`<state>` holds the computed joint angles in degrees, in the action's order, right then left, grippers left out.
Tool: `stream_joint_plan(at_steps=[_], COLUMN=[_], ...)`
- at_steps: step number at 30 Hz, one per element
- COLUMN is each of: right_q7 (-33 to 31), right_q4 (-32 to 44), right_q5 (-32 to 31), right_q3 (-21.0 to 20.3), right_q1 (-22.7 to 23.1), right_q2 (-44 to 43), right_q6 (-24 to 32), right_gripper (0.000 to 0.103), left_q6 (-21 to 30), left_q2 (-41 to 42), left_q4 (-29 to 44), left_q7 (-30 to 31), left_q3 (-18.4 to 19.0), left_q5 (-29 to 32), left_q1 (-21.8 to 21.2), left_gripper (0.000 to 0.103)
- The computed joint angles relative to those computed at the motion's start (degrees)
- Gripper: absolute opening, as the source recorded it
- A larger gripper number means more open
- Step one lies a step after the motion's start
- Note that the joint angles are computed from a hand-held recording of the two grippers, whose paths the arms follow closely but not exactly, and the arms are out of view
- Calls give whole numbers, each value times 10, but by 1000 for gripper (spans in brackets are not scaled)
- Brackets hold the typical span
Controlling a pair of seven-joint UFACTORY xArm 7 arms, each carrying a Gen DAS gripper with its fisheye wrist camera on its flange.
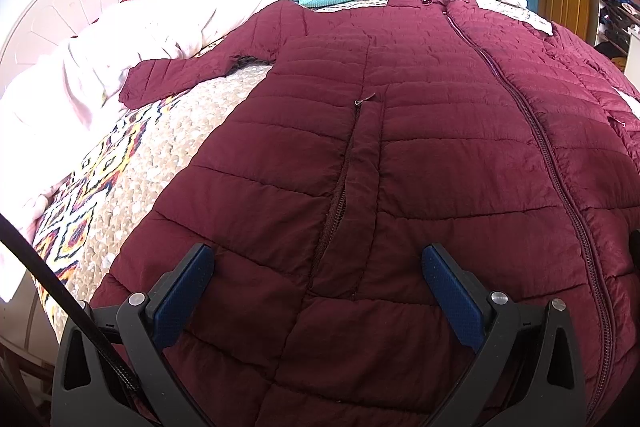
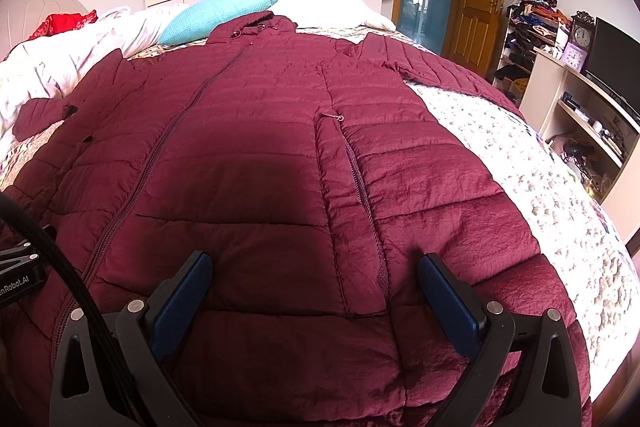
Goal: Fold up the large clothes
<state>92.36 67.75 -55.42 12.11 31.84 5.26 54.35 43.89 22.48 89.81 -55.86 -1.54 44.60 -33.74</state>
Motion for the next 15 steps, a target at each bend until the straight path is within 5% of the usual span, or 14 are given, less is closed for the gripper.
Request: stream_joint_plan(at_steps=[15], right_q7=[-8], right_q4=[9], right_q5=[-2], right_q3=[1], right_q1=[-6], right_q2=[7], right_q6=[4], right_gripper=[103], left_q6=[16], left_q2=[-2], left_q4=[3], left_q7=[10], left_q3=[-3], left_q5=[0], left_q1=[0], left_gripper=[103])
